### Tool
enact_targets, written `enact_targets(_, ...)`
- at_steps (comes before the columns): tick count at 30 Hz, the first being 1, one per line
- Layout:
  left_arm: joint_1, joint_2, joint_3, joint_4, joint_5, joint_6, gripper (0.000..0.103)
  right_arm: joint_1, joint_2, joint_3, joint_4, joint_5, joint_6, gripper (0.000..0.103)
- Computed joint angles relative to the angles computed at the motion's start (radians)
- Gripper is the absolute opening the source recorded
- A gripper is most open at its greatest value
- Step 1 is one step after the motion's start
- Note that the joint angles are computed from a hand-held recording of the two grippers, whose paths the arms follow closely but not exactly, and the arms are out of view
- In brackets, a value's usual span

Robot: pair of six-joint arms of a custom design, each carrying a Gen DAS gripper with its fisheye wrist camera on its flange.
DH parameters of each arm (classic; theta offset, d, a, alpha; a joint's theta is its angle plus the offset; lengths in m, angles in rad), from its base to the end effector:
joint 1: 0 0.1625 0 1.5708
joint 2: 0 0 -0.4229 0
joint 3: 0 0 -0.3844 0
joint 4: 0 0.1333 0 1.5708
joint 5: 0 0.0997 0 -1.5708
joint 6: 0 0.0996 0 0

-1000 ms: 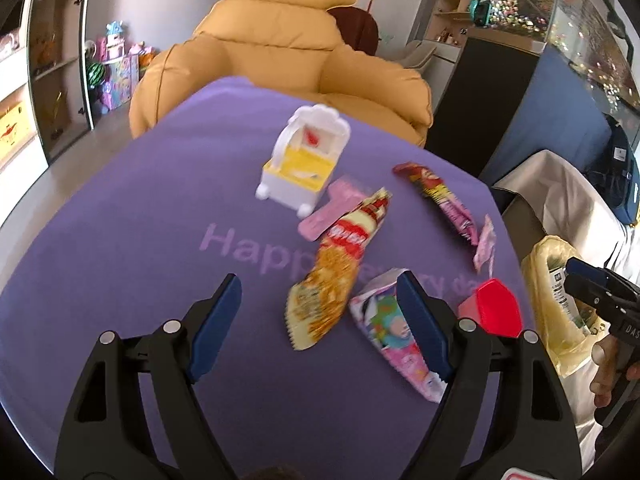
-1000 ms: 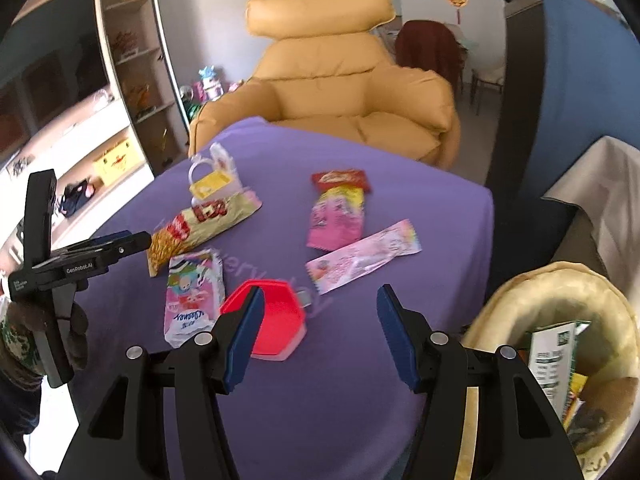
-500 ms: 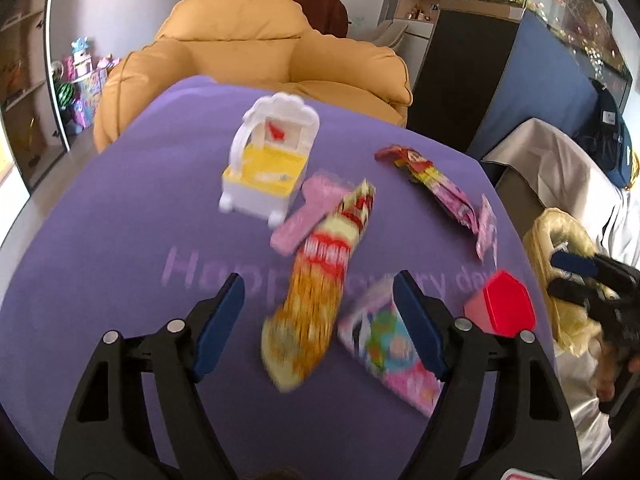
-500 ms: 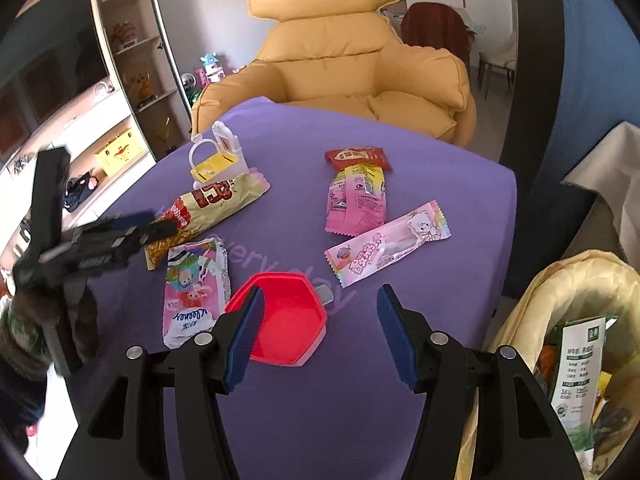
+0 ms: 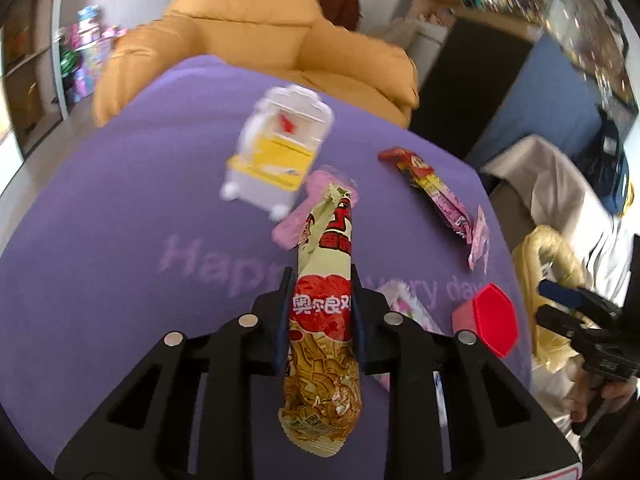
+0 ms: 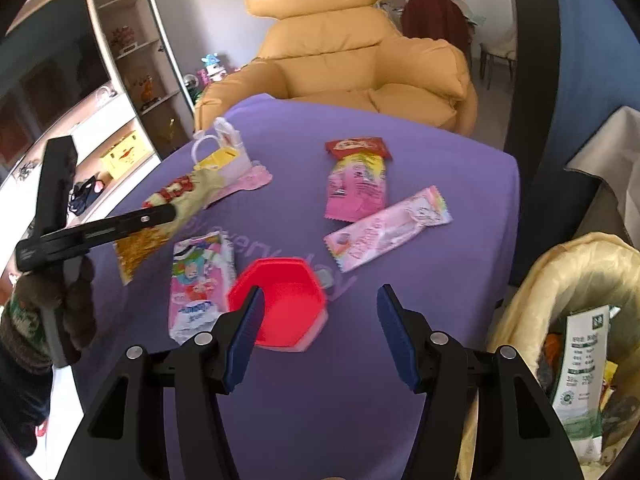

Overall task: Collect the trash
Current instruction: 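Grasp the long red-and-yellow snack bag with the left tool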

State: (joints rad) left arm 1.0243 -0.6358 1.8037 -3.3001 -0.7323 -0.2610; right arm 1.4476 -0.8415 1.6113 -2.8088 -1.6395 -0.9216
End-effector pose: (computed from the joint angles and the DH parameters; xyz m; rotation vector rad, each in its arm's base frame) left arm -0.1403 -0.6296 0.0567 0.0358 2.3962 -1.0464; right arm 0.0405 -0.7019 0.1666 1.0677 -2.5900 0.5309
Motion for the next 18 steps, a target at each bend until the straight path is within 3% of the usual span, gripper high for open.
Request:
enact_targets(5, -0.05, -0.06, 0.146, -0.073, 0.11, -0.129, 0.024, 0.033, 0.006, 0.027, 0.013, 0.025, -0.06, 0.055)
enact_targets(9, -0.088, -0.058, 0.207, -0.124, 0.228, -0.143, 0.024, 0.07, 0.035, 0.033, 0.062, 0.016, -0.105, 0.055)
enact_targets(13, -0.09, -0.067, 0.251, -0.138, 0.255, -0.175, 0.024, 0.11, 0.099, 0.03, 0.031, -0.053, -0.14, 0.055)
enact_targets(18, -0.092, -0.071, 0.288, -0.165, 0.273, -0.192, 0.024, 0.131, 0.151, 0.016, -0.009, -0.086, -0.138, 0.055)
